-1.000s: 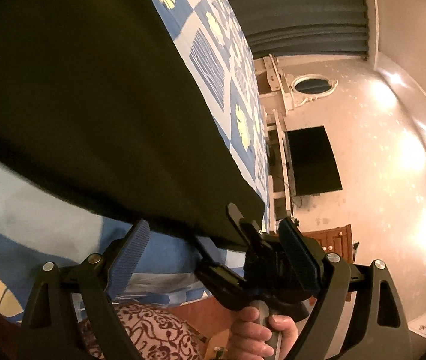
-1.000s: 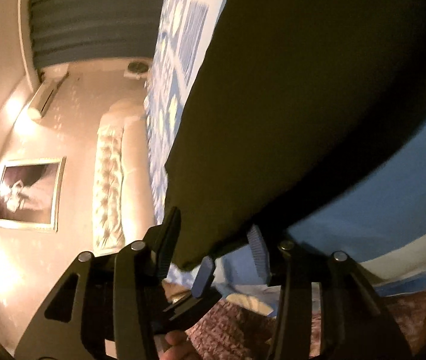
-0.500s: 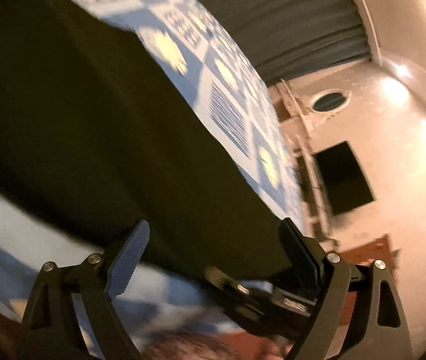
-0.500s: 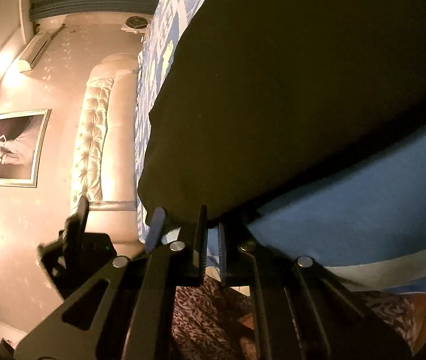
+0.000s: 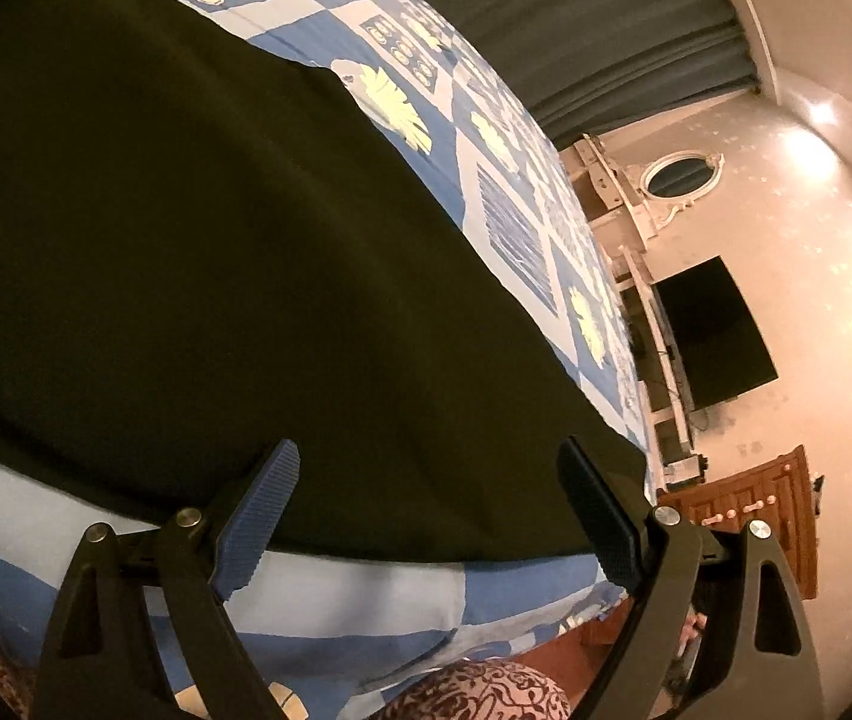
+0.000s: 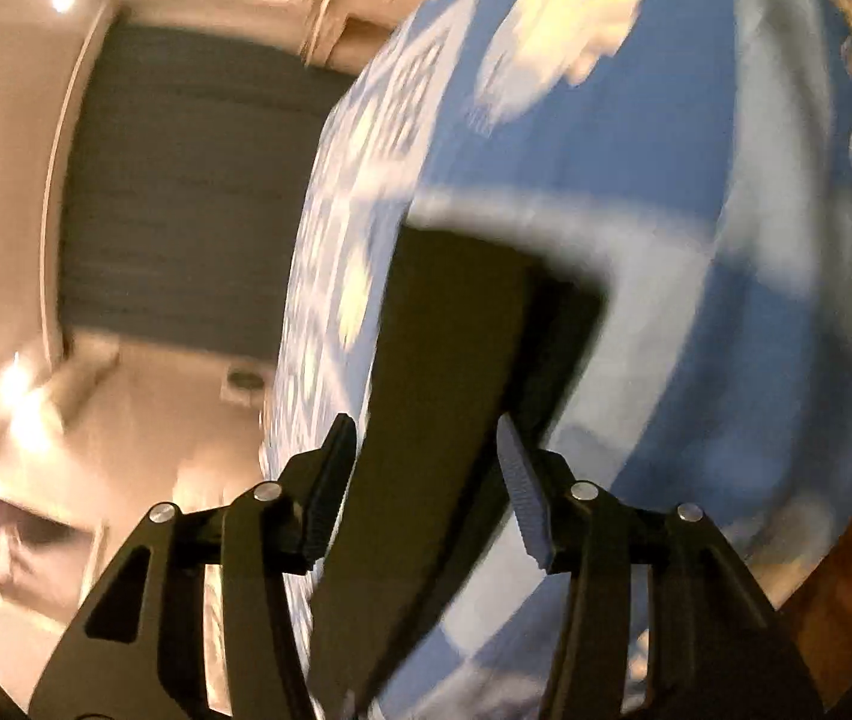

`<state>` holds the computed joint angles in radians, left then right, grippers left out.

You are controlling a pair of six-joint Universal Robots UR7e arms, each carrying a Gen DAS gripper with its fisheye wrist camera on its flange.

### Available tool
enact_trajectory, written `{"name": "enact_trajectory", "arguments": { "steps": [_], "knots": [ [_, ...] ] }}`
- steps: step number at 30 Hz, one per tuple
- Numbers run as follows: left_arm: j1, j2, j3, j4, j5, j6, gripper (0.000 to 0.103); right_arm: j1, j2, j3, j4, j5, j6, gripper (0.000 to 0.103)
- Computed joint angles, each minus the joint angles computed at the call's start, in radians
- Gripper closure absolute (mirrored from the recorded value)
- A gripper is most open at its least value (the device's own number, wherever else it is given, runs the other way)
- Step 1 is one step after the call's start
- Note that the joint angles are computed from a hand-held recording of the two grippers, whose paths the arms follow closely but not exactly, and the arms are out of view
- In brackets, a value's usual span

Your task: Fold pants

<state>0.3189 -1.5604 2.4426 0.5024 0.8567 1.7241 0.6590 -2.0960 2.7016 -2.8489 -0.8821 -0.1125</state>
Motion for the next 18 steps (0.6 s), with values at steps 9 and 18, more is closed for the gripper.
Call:
{"name": "enact_trajectory", "arguments": {
  "steps": [9, 18],
  "knots": [
    [-0.019, 0.035, -0.013, 0.042, 0.004, -0.003, 0.016, 0.052, 0.143, -0.058, -0.093, -0.083, 0.072, 0.066],
    [-0.005, -0.037, -0.003, 0.035, 0.029, -0.008, 0.016, -0.016, 0.042, -0.053, 0.092, -0.132, -0.064, 0.098]
  ]
}}
